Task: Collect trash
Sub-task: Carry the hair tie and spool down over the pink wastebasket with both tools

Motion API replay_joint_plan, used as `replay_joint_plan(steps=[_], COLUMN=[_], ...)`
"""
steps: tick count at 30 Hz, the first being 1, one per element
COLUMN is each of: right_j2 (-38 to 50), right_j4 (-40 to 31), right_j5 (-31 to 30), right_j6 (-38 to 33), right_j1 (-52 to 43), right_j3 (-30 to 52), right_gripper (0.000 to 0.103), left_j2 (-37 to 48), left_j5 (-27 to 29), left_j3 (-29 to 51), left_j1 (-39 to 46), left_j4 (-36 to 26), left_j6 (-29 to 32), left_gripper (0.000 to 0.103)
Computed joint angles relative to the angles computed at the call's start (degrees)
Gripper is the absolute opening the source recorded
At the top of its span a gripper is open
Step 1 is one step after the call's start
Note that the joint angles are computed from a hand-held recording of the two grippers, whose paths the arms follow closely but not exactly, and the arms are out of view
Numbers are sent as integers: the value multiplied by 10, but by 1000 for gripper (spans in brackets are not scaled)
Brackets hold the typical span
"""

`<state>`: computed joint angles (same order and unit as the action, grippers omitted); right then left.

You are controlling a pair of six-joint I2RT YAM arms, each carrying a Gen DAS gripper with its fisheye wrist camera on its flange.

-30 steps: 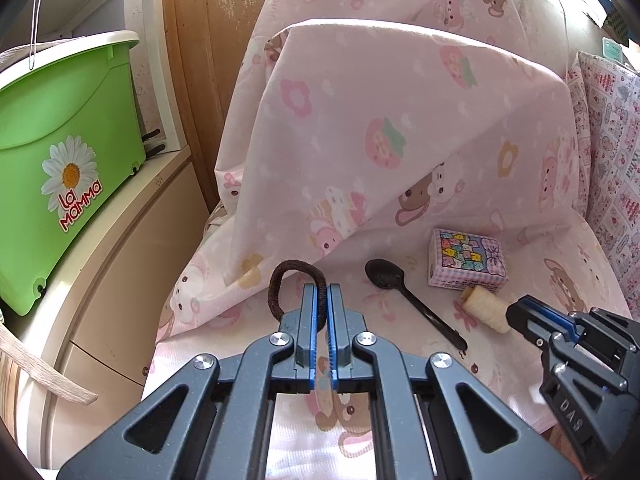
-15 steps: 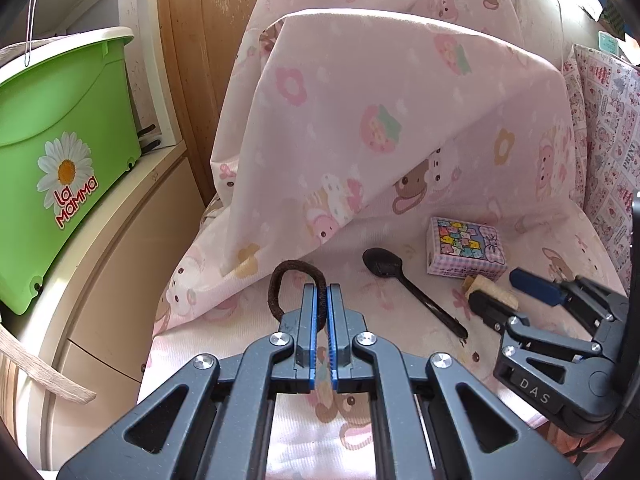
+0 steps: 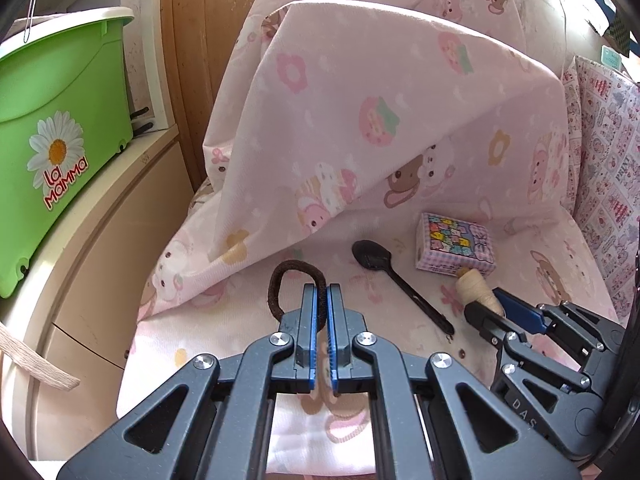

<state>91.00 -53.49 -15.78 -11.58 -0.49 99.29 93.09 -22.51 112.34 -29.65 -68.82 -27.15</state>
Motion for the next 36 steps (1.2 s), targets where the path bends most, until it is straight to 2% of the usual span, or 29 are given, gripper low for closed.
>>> replay_joint_plan(steps=[11, 15, 22, 29, 34, 36], right_j2=[-108, -151, -202, -248, -255, -240], right_j4=[-17, -48, -110, -161, -179, -200], right_j5=[-6, -31, -79, -98, -95, -105], right_j6=[1, -21, -47, -59, -74, -86], right_j1=[-36, -57, -89, -94, -96, -103], right_j3=[-60, -77, -98, -137, -149, -147], right_gripper=[25, 25, 25, 25, 25, 25], left_j2=[-33, -48, -84, -114, -118, -114], left_j5=[-50, -73, -82, -105, -104, -83], left_j3=[-39, -51, -94, -130, -136, -139], left_j1=[-79, -111, -142, -193, -213, -206], left_j4=[8, 4, -14, -26, -39, -49], left_j6=[-34, -50, -101, -149, -175, -187], left_gripper=[4, 4, 4, 4, 4, 4])
